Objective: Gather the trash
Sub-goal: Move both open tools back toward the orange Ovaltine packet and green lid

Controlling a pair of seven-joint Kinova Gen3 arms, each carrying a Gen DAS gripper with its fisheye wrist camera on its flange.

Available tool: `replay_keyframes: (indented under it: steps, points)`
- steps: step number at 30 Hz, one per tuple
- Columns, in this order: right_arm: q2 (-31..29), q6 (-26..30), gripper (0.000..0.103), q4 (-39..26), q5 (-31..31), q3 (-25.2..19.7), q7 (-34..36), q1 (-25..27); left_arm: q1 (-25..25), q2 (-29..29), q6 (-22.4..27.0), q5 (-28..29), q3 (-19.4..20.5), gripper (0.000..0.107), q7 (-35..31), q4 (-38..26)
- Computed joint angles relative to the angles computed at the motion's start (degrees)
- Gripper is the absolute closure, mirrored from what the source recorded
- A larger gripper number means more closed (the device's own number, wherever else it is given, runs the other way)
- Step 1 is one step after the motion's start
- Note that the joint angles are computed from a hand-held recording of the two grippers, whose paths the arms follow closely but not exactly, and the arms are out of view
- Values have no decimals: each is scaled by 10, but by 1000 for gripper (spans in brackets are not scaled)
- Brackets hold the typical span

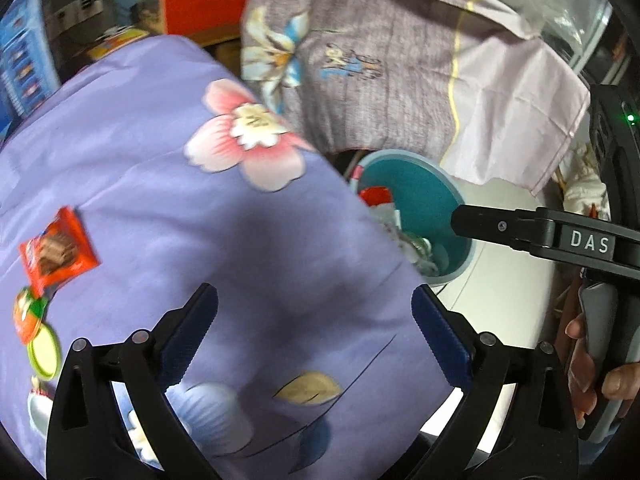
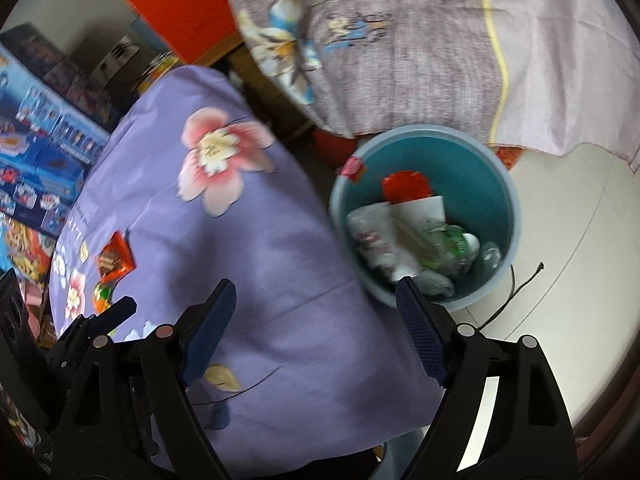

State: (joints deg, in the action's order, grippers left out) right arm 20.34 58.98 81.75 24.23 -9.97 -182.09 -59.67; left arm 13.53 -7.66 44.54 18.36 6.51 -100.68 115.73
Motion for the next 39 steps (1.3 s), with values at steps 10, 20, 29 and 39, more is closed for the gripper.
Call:
replay_keyframes:
  steps: [10,20,29,39]
  points:
    - [82,80,24,-159,-9,10,68,-51,-56,-75,34,43,-94,10,-89,60]
    - [177,119,18,-310,-58,30,150,-89,-162,-136,60,-4,-171,10,-109,112]
    - [287,177,18,-483,-141,46,247,-99,-253,-132,56,-20,-246,10,-131,150]
    - [329,201,18,-552,-181,72,280,-98,-285,-91,36,-5,-212,11,-123,151]
